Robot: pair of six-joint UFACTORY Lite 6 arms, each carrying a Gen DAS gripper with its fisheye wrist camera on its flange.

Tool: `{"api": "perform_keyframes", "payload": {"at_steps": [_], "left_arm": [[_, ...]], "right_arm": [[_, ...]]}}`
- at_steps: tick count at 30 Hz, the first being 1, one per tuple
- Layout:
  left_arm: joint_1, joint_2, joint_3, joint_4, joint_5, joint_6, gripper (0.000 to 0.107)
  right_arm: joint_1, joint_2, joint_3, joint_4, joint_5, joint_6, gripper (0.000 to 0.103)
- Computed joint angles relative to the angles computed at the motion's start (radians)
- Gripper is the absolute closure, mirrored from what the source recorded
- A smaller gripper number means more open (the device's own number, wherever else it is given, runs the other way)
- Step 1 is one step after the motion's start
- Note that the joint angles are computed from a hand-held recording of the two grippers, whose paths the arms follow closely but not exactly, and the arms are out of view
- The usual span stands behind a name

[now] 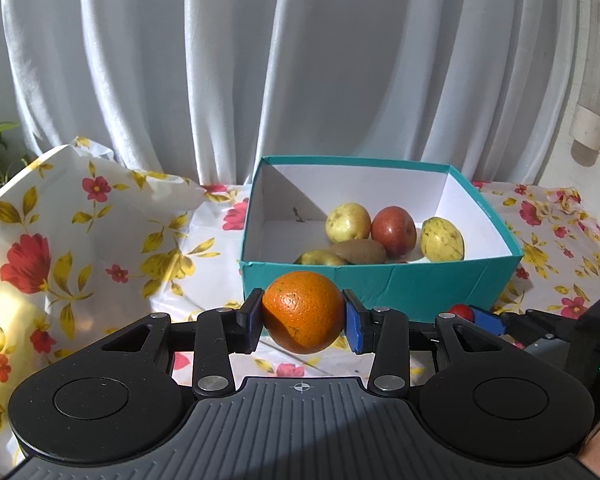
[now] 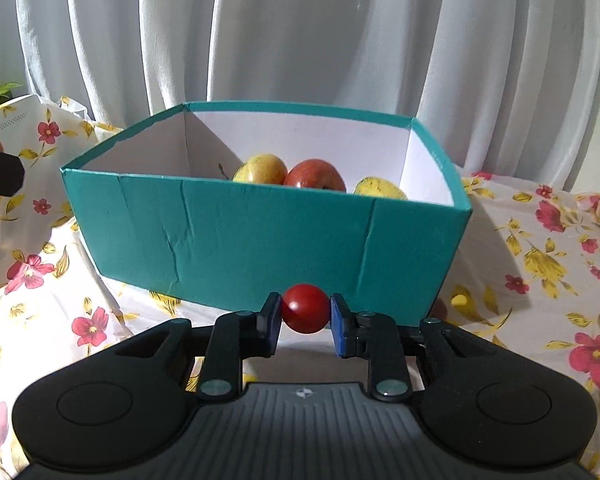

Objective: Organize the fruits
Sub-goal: 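Lower the orange into the teal box and open the left gripper while the right gripper carries the tomato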

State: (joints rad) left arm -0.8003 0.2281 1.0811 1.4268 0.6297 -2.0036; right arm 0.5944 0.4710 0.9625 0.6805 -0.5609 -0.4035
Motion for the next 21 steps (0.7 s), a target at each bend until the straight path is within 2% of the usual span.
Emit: {"api": "perform_keyframes", "payload": {"at_steps": [5,11,15,21], "left_arm": [[0.019,0.060,0.130,-0.037,-0.001,0.098,0.063],[0.058,0.191,0.368,-0.067,0.017,0.224,0.063],[0.090,0.318,0.557,-0.149,0.026,0.341,0.063],[0.115,0.459,0.748,-0.228,0.028,0.447,0.063]], "right_arm": [[-0.001,-0.151,-0.086,0.051,-0.021,-0.038,0.078],[-0.015,-0.297,-0.151,0.106,-0.044,-0.084,0.078],[-0.019,-0.362,-0.181,0.159,-0.063,-0.129,0.078],[-0.024,-0.414,-0.224,0.212,-0.068,-0.161,0.078]]}}
